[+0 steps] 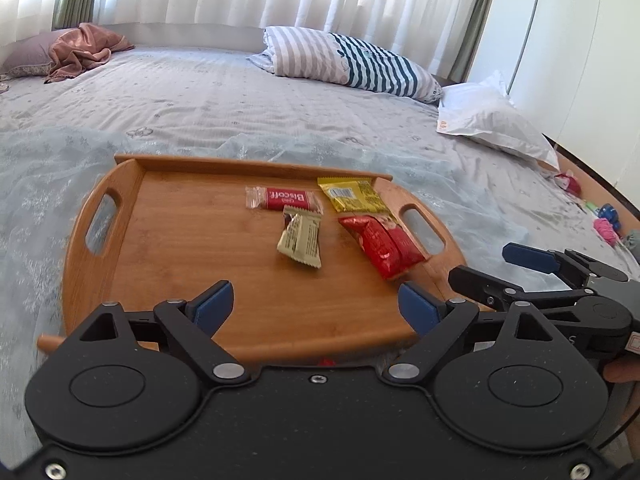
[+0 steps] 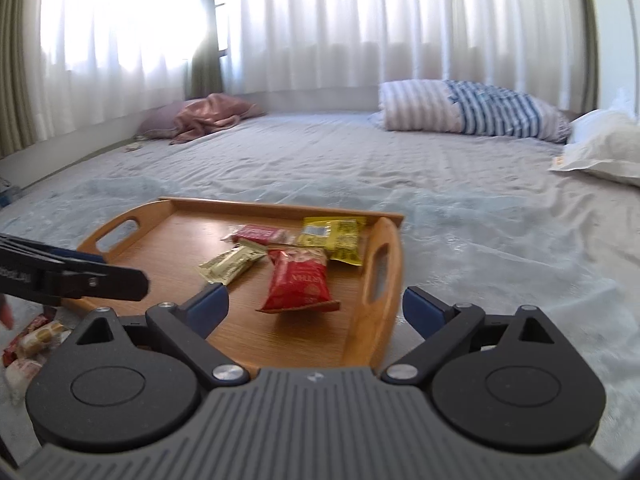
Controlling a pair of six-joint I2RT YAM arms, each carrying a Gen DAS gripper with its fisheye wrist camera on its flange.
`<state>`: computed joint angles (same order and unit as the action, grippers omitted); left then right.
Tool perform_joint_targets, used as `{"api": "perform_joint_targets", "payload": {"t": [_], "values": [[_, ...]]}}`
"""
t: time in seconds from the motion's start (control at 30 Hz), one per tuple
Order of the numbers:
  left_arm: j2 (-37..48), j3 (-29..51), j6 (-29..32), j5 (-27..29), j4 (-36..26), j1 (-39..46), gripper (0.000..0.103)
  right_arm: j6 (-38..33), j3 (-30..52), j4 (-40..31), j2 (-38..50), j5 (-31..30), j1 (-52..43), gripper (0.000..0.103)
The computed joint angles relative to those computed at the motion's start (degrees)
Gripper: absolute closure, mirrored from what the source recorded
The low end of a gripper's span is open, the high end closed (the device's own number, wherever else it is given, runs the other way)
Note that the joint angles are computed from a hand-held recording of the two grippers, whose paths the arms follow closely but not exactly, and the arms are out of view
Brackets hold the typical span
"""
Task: Organize snacks
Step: 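Carry the red nut bag over the tray and release it with right tool, then move both tools back to the snack pile beside the tray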
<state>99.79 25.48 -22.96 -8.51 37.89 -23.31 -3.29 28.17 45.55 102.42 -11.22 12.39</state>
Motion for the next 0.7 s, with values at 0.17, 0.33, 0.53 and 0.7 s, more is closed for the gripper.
{"api": "perform_joint_targets", "payload": {"t": [0.17,0.33,0.53,0.7], "values": [[-2.95,-4.59,0.31,-1.65,1.18,-2.01,0.017,1.97,-6.82,8.34,-0.56,7.89,3.53,0.002],[-5.97,-7.84,0.67,-2.24,0.58,-3.99,0.066,6.76,-11.21,14.14,0.34,15.86,6.88,0.009],[-7.91,-10.48,2.3,-0.41,-0.46,-5.65,0.08,11.67,-14.49,17.13,1.98,24.53,11.2,0.031],[-6.38,-10.92,2.78,-0.62,-0.71,-6.02,0.08,16.72,-16.42,15.94,1.2,26.29,13.66,0.039]]}}
